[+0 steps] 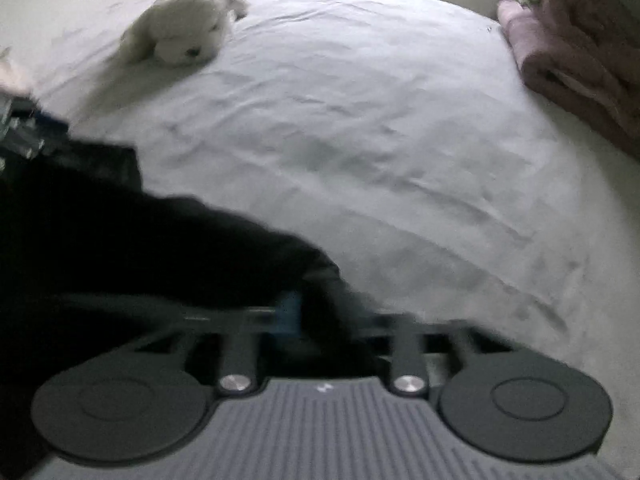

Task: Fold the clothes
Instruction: 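Grasp the garment edge with the left gripper while the right gripper grasps another edge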

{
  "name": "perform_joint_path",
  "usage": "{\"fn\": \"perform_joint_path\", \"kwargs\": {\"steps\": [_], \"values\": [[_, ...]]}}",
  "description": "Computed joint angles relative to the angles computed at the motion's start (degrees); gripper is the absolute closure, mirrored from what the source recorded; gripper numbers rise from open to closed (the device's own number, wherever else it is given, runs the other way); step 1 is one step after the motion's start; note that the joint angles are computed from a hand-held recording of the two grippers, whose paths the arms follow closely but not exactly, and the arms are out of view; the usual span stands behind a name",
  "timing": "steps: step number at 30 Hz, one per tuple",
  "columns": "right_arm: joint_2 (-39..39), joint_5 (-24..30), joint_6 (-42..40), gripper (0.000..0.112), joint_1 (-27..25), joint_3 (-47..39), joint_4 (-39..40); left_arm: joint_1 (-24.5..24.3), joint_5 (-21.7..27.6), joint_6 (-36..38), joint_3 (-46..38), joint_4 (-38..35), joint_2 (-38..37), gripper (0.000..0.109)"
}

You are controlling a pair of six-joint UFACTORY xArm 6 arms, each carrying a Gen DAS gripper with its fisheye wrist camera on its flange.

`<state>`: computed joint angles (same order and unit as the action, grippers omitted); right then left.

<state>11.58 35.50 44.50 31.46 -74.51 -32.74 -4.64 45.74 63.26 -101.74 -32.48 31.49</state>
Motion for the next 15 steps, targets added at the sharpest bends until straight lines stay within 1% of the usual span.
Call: {"fn": "perform_joint_path", "kwargs": {"steps": [1,2,5,9,11,13,15], "values": [[-1.1,-0.5,1.2,0.099,0.9,1.4,-2.4,0.0,-0.2,0.5,1.0,-0.4,-0.8,0.087],[-1.7,-0.2,2.4,0.099,1.9,2.0,-4.6,-0.2,-1.3,0.8,2.7,-0.3,-1.9,0.098],[-2.9,3.0,4.8,0.100,5.9,2.5,-11.7,-0.2,-3.3,2.0,5.9,-1.8,-4.4,0.102],[-4.1,7.2,2.2,0.100,11.5,3.0,-17.9,1.1,-6.3,5.1,10.5,-7.1,-8.2,0.102],[-4.9,6.9,1.3,0.100,12.5,4.0,-17.8,1.8,-7.0,6.3,12.2,-9.3,-9.7,0.102],[-5.5,6.0,1.1,0.100,12.6,4.9,-16.2,2.5,-6.5,6.9,12.9,-11.0,-10.4,0.102],[-5.8,4.5,0.0,0.097,12.2,5.5,-13.5,3.0,-6.6,7.2,13.6,-12.6,-11.1,0.102]]}}
